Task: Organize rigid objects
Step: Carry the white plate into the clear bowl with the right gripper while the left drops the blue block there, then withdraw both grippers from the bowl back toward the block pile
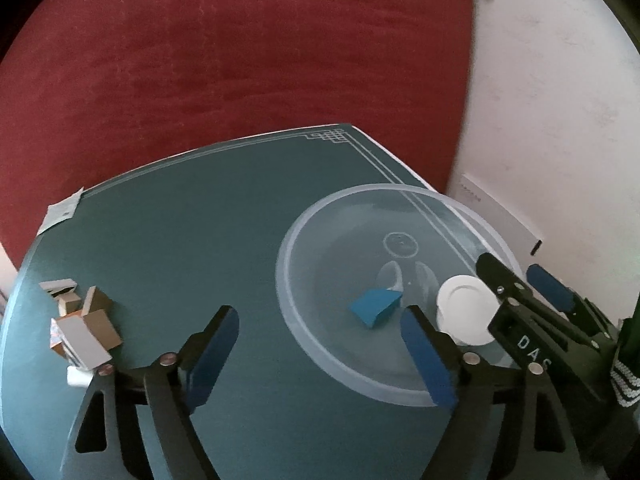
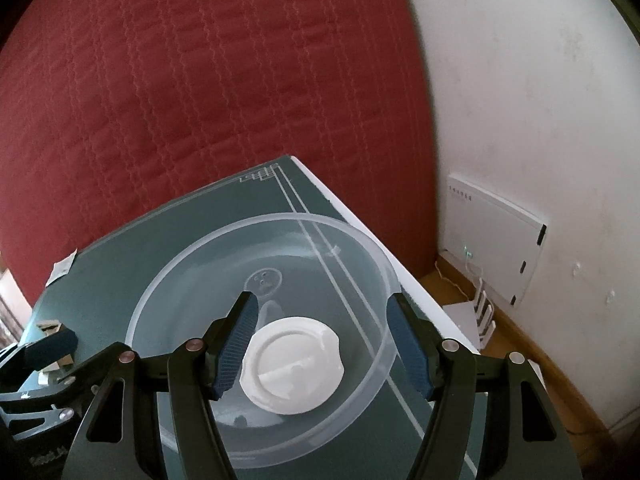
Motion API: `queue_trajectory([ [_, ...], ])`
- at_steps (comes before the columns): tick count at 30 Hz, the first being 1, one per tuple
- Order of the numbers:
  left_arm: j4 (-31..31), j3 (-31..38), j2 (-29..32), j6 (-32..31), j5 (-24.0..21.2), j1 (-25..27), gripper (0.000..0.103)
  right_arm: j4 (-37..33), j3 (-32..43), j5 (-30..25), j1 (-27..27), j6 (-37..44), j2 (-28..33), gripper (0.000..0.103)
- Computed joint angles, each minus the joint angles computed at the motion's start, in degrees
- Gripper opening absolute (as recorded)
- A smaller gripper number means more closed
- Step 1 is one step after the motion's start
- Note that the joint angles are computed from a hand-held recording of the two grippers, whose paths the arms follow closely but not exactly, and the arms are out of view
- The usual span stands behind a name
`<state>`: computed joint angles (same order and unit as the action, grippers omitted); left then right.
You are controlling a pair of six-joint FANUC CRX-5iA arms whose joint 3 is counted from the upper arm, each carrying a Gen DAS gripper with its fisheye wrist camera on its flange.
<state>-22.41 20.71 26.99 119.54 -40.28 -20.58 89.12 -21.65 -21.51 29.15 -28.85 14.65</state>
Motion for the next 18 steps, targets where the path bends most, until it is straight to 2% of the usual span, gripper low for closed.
queue_trajectory([
  [2, -1.81, 0.25, 0.00, 1.65, -0.98, -0.49, 0.094, -0.31, -0.08, -0.09, 0.23, 0.42, -0.17, 0.068],
  [5, -3.72, 0.35, -0.07, 3.22, -1.93, -1.05, 0.096, -1.27, 0.01, -0.42, 0.69, 1.47, -0.12, 0.068],
  [11, -6.77, 0.34, -0.23, 6.19, -3.31, -1.80, 0.097, -2.19, 0.07, -0.65, 1.17, 2.51, -0.02, 0.068],
  [18, -6.82, -1.45, -1.46, 7.53, -3.30, -1.16, 0.098, -1.79, 0.12, -0.98, 1.34, 2.64, 0.15, 0.069],
])
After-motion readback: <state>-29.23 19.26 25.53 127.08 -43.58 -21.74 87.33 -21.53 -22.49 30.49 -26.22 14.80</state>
